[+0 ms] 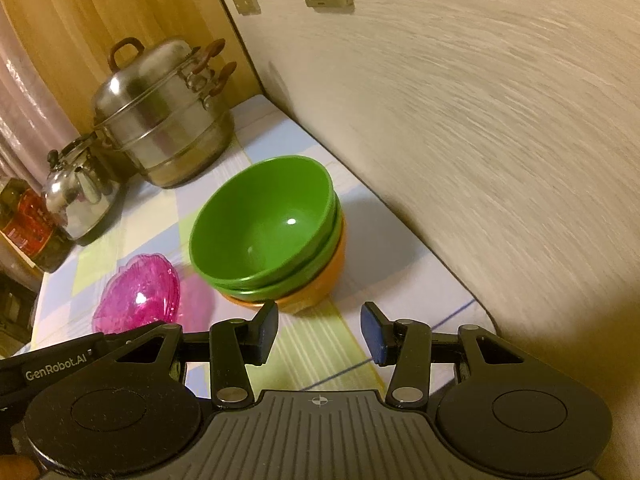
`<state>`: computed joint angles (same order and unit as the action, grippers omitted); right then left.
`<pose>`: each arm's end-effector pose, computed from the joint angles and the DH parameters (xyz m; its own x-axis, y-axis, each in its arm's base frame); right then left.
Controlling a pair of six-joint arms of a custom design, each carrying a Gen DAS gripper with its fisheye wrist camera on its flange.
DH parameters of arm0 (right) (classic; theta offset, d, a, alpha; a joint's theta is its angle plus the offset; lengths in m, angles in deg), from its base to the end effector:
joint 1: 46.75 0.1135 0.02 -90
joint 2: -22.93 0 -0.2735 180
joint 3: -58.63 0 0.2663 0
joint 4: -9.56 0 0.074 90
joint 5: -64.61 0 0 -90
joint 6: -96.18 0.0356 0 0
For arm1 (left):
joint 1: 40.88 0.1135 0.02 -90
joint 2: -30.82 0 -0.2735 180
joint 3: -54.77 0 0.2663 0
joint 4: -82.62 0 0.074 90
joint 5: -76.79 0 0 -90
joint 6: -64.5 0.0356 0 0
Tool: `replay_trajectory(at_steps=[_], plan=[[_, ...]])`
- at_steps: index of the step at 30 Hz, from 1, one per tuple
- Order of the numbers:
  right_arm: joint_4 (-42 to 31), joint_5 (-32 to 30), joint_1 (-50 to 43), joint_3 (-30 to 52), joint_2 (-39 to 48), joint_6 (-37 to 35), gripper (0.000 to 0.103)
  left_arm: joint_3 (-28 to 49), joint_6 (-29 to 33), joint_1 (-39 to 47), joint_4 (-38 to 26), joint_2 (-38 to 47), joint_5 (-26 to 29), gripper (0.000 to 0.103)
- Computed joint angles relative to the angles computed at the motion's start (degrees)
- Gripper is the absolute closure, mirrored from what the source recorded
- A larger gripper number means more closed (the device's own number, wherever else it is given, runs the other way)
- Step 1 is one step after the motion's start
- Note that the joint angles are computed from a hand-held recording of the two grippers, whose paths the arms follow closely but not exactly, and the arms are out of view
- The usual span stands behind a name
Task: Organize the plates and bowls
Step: 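Move both open grippers to opposite sides of the stacked bowls' rim, then close both grippers on the stacked bowls' rim and lift them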
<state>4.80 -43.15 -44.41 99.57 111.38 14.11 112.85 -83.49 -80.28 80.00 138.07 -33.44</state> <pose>0.2578 0.0214 0.1052 -0.8138 0.0982 -0.5728 -0.1142 0.9394 0.3234 0.2718 -0.2073 0.0888 -0.6867 -0.4656 -0.5583 -0.2868 0.8792 -0.3805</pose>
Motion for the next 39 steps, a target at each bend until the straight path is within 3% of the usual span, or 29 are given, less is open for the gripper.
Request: replay_trajectory(at_steps=[6,18,23,28,39], plan=[[-0.5,-0.7,-1.1,-0.5,-0.1,-0.9,0.057,0.6,-4.7,-2.0,-1.7,0.8,-2.6,0.064],[-0.5,-1.8,-2.7,1.2,1.3,-0.5,0.056,2.2,-6.7,-1.2,-1.8,2.1,-2.8,0.06],[0.0,-2.1,-2.7,4.2,3.6,0.4,0.043,3.3,-6.6,1.3,-0.5,2.6,-1.8,0.048],[-0.9,-2.9,-2.8,10.1,9.2,1.5,0.041,6.1,-6.4,4.9,0.4,5.6,1.1,0.039],[-3.5,0.4,0.7,23.0,22.7,0.8,0.041,13.7,-8.5,11.9,2.4,15.4,10.8,0.039]])
